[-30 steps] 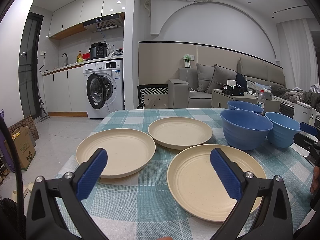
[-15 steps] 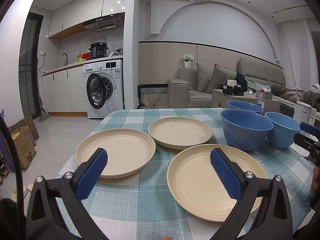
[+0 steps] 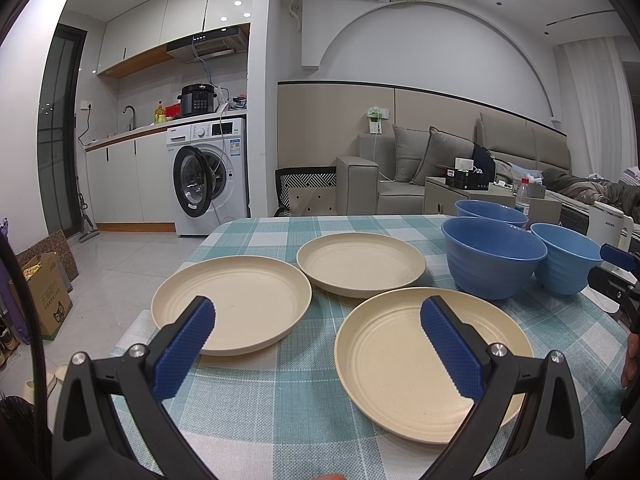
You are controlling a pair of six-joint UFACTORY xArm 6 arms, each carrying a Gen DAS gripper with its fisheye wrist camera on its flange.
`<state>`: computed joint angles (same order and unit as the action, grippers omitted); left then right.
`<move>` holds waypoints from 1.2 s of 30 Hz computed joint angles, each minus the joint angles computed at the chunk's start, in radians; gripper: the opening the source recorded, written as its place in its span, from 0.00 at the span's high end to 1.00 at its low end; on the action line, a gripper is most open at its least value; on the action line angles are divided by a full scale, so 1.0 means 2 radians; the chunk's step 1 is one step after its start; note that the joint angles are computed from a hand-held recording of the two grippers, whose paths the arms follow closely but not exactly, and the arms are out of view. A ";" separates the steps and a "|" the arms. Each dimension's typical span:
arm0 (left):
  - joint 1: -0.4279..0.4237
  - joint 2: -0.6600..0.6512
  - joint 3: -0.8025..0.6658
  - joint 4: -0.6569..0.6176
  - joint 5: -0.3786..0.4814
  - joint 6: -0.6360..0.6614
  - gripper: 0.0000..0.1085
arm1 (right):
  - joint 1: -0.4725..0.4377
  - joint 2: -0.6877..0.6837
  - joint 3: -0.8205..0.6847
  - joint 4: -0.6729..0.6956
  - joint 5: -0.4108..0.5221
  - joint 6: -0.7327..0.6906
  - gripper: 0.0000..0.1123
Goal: Organize plates and bowls
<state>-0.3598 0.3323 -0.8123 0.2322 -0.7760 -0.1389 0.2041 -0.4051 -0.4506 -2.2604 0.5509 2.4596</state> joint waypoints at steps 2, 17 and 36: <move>-0.006 -0.003 0.003 -0.006 0.003 0.002 0.05 | -0.002 0.001 -0.001 0.002 -0.004 -0.003 0.08; 0.006 -0.014 -0.003 0.038 0.043 -0.033 0.05 | -0.010 0.016 -0.026 0.035 -0.036 -0.042 0.09; 0.030 -0.080 -0.034 0.176 0.150 -0.154 0.05 | -0.017 -0.004 -0.090 0.227 -0.114 -0.281 0.09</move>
